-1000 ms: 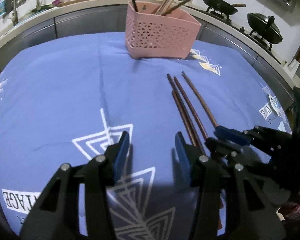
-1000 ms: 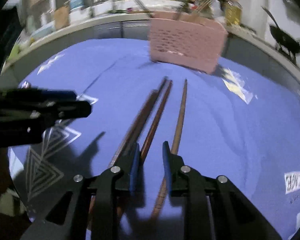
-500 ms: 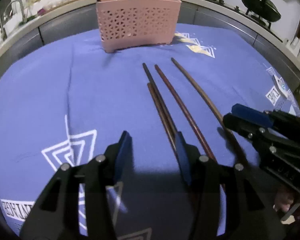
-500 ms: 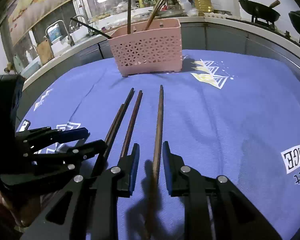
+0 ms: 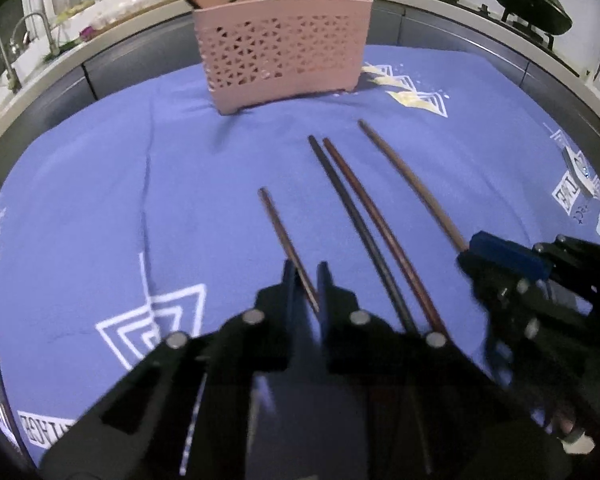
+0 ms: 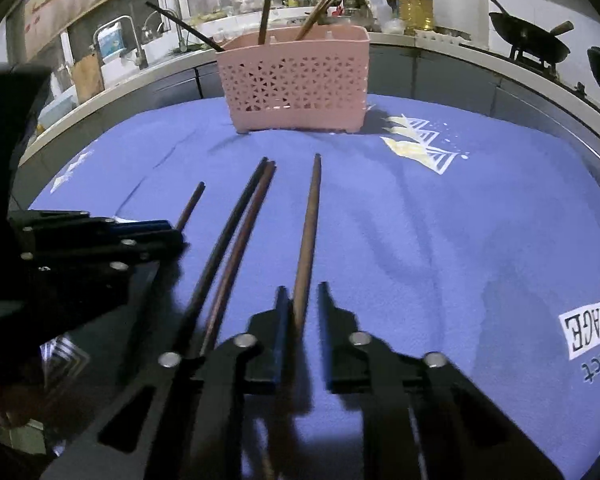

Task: Organize utensils
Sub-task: 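Return to the pile and grasp one chopstick with each tool, then lift both chopsticks and carry them toward the pink basket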

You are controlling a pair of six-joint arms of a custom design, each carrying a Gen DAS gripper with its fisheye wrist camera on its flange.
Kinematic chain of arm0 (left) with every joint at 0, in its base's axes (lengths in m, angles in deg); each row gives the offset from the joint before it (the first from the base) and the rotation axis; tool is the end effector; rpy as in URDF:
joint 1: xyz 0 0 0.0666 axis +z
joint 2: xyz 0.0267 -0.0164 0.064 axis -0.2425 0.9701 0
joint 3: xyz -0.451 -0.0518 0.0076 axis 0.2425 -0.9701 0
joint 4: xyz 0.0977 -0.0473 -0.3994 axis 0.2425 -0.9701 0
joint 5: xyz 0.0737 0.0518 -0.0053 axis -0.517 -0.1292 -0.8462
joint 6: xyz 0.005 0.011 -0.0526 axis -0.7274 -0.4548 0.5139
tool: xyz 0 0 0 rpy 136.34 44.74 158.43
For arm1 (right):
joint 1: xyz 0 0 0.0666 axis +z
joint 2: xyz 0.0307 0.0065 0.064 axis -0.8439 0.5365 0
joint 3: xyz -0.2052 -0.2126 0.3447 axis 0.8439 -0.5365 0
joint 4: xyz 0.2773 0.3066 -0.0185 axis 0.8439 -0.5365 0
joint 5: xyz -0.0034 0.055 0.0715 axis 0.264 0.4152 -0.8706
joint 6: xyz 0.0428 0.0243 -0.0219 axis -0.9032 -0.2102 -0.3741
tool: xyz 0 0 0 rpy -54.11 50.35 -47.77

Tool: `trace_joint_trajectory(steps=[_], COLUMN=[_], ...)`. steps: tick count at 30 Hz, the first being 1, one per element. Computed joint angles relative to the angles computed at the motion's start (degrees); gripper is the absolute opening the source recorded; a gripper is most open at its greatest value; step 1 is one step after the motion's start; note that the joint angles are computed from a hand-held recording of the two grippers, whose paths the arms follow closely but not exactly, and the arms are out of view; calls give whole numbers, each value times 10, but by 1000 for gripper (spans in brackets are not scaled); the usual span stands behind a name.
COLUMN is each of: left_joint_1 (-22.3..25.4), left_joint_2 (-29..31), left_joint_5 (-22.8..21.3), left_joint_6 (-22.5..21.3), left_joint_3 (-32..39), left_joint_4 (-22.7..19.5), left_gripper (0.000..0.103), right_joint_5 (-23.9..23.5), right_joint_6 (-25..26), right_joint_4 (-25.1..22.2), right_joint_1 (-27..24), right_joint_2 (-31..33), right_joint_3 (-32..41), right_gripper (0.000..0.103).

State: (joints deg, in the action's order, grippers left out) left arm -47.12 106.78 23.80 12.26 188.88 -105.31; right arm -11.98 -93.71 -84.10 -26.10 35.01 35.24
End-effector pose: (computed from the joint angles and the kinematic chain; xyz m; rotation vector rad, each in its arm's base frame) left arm 0.5231 -0.3476 0.4969 1.0562 2.3254 -0.3233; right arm 0.3941 0.2207 0.4765 0.3612 2.3393 -0.0471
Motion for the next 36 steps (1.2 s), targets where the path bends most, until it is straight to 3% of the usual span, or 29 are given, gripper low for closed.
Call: trace_joint_trajectory(steps=[5,11,14,15,19,21,24,29,36], left_joint_1=[37,66,61,57,44,42,44,47,81], left_joint_2=[2,23,34,37,48,53,66,75,5], left_joint_5=[33,69,57,53,18,17,34,47,128], left_joint_6=[-9,-26,-36,-38,-50,-48,-35,-17,26], left_joint_3=[8,45,63,66,76,81,103,127,114], left_joint_4=[-22,-69,-76,-75,-57,-49,-59,-73,19], left_gripper=[6,9,24,34,37,31,8,7,6], right_joint_5=[-13,-63,-95,-106,-116,-125,-147,-173,-92], right_joint_6=[-12,-5,8,21,68,84,113,114,136], right_joint_4=[-3,-15,-20,-20,-43,-47,-36,-19,131], right_joint_1=[-13,-33,-56,-67,-93,-105,-115,-119,-81], right_joint_2=[-16,-16,-1,8,51,67,86,87,-10], right_joint_3=[-13,-2,18,28,78,97,115,121,69], right_gripper=[7,8,8,9,9,9,9,5,5])
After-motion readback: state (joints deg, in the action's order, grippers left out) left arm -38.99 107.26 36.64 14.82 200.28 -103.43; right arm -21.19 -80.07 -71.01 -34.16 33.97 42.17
